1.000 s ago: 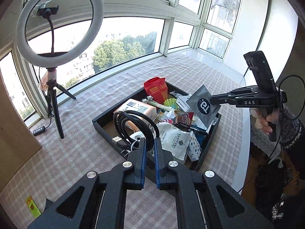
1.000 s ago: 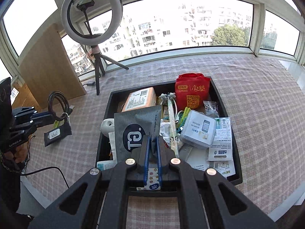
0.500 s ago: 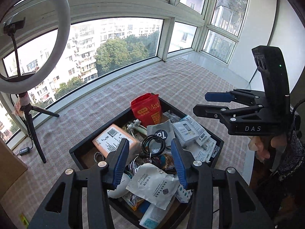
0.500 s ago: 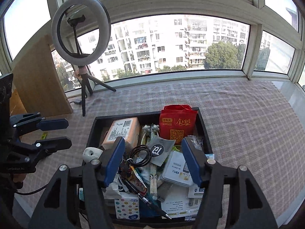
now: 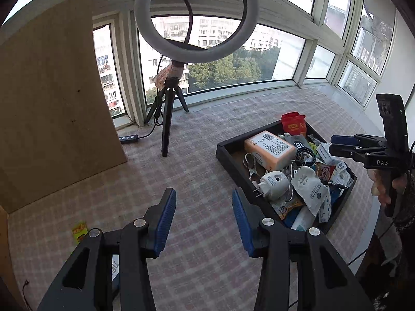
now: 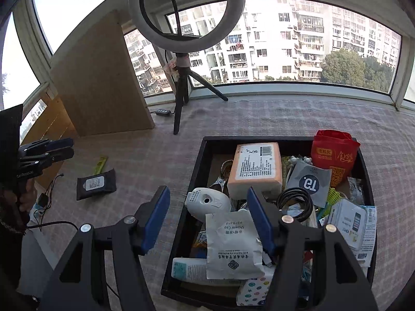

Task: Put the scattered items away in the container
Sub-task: 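Move both open tools back toward the wipes pack and green tube, then grasp the green tube with the left tool while the right tool grasps the wipes pack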

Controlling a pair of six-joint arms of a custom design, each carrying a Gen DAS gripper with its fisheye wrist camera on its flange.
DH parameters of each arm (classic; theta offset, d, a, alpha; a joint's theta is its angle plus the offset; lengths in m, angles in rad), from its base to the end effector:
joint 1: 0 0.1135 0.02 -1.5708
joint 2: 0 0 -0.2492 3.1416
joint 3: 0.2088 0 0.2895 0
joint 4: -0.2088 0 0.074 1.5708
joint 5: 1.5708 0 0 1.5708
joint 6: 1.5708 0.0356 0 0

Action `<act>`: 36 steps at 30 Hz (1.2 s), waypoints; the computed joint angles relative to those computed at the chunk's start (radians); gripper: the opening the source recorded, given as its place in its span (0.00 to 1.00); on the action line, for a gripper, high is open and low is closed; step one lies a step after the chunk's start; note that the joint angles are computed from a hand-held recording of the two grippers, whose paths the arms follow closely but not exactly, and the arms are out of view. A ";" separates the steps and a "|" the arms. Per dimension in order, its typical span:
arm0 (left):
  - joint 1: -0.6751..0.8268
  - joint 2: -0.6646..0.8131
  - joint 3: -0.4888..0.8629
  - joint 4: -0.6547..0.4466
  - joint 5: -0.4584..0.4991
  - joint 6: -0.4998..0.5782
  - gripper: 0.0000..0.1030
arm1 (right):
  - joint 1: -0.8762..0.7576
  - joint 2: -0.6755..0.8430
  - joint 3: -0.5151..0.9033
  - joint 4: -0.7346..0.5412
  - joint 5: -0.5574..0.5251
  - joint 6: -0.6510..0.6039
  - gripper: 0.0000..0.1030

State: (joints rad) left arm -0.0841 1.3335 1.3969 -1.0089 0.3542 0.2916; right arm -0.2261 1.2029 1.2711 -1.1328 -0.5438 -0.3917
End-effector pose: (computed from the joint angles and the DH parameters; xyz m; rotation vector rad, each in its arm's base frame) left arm 0.3010 -0.0378 0.3465 0.6001 2.3937 -0.3561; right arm 0.2570 -0.0402 0.3338 -0.3809 2.4415 0.4608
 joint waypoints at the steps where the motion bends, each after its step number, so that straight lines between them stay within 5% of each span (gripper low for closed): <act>1: 0.076 -0.001 0.003 -0.017 0.025 0.028 0.41 | 0.067 -0.014 -0.019 0.016 0.025 0.032 0.59; 7: 0.441 0.084 0.055 -0.106 0.098 0.219 0.41 | 0.456 0.043 -0.037 0.079 0.165 0.238 0.59; 14: 0.607 0.217 0.071 -0.114 0.105 0.352 0.41 | 0.753 0.257 -0.012 0.179 0.143 0.627 0.59; 27: 0.494 0.632 0.377 -0.221 0.005 0.313 0.41 | 0.973 0.407 -0.167 0.627 0.131 1.339 0.59; 36: 0.403 0.838 0.549 -0.312 -0.067 0.214 0.41 | 1.007 0.445 -0.191 0.765 0.166 1.505 0.59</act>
